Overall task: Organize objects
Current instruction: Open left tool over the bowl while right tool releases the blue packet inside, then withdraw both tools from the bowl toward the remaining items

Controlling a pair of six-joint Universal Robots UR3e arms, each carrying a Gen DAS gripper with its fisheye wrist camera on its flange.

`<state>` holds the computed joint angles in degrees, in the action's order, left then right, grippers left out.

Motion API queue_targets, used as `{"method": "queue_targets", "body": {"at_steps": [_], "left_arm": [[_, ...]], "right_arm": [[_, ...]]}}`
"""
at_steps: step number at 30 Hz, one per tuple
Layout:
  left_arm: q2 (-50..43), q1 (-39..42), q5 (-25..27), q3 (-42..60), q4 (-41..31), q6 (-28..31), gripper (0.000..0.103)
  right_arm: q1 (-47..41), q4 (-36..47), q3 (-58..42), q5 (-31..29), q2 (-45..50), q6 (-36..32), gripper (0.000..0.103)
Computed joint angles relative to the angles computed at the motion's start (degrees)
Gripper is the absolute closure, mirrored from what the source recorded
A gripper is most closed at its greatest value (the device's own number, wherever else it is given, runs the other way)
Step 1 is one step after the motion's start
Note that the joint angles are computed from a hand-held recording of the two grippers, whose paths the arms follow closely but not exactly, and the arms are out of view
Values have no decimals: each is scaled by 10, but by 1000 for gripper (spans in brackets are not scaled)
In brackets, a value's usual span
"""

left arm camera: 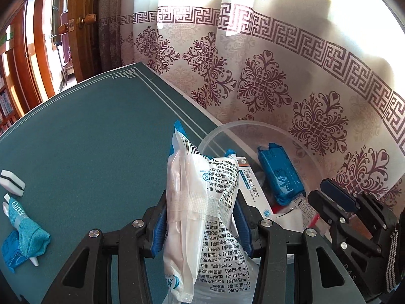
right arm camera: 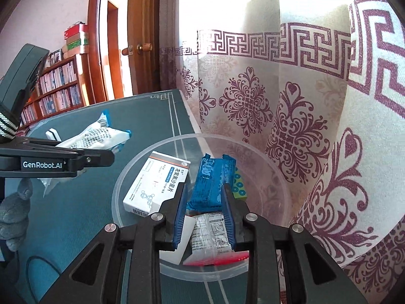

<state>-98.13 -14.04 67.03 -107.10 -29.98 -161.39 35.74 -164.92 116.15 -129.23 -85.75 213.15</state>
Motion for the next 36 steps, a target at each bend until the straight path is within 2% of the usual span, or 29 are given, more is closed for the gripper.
{"method": "queue_targets", "body": {"at_steps": [7,10,12,13,14,19,33,36], "left_arm": [[-62,-54,22,72,-6,-33,53],[-89,-69,18,116,-18,-50,50],[-90,-67,2,123,-17,-53,38],[-85,-62,-6,116,-7,-56,26],[-77,-53,-14,101,10,-58,19],[-52,-16,-28,66,23,-61,19],[-15,9,19,-21,85,-49,19],[-6,20,21,-39,93,-47,18]], "right_arm": [[-14,-27,24,20,-15,4,74],[-14,-29,24,21,-13,5,74],[-15,-29,25,24,-11,6,74],[-16,-30,26,26,-11,6,74],[-15,-30,26,26,-11,7,74],[-15,-34,25,26,-8,7,74],[1,-31,10,17,6,13,74],[6,-32,8,14,7,18,68]]}}
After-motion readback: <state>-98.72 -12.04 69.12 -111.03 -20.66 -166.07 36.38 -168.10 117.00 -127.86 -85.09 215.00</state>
